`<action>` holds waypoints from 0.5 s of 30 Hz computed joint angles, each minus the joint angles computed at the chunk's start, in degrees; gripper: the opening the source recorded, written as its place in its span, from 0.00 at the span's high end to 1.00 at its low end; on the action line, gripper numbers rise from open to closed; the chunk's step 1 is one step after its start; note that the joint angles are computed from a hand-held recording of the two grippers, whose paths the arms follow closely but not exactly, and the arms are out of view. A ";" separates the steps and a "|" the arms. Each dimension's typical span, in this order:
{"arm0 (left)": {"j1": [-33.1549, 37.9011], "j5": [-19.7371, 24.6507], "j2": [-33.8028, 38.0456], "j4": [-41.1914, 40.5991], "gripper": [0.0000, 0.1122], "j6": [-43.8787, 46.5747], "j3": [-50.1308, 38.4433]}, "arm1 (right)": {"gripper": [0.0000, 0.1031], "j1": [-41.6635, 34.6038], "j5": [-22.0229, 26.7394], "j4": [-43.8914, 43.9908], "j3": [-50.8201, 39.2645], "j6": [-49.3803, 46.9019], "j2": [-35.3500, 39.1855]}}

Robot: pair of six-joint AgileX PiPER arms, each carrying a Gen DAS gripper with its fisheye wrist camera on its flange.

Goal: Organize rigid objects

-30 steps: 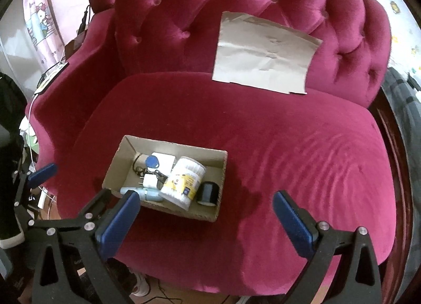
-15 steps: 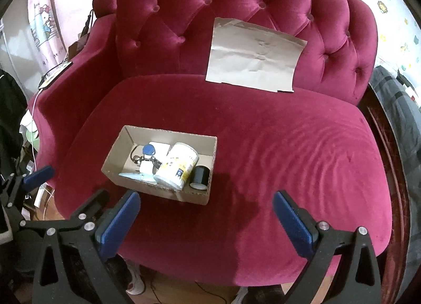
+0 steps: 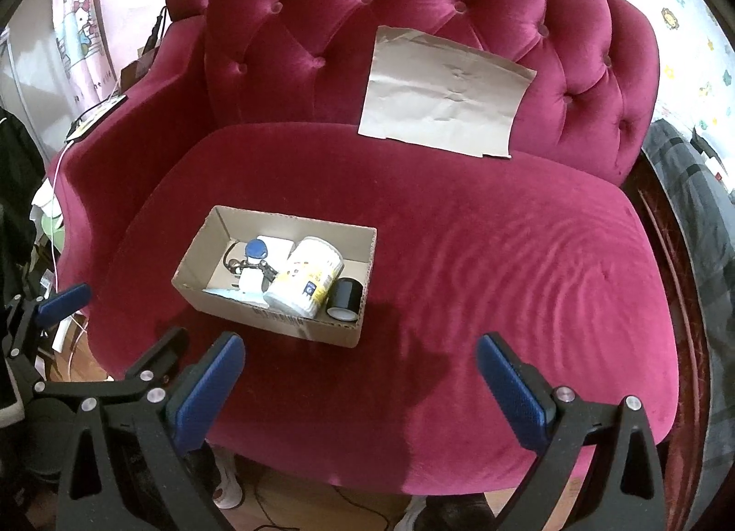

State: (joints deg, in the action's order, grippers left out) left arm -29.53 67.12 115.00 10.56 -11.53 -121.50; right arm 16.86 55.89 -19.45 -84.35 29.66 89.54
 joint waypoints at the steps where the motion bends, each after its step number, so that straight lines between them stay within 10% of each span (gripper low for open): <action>1: 0.02 0.07 0.01 -0.12 0.08 0.06 -0.13 | 0.00 0.02 0.04 -0.06 -0.05 0.05 -0.02; 15: -0.28 0.63 0.26 0.19 0.08 0.27 -0.71 | 0.00 -0.10 1.01 -0.19 -0.88 -0.40 0.26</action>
State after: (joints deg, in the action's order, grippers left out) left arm -29.81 67.75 115.26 10.75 -11.26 -122.20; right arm 16.76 56.90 -19.64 -85.23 29.26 89.80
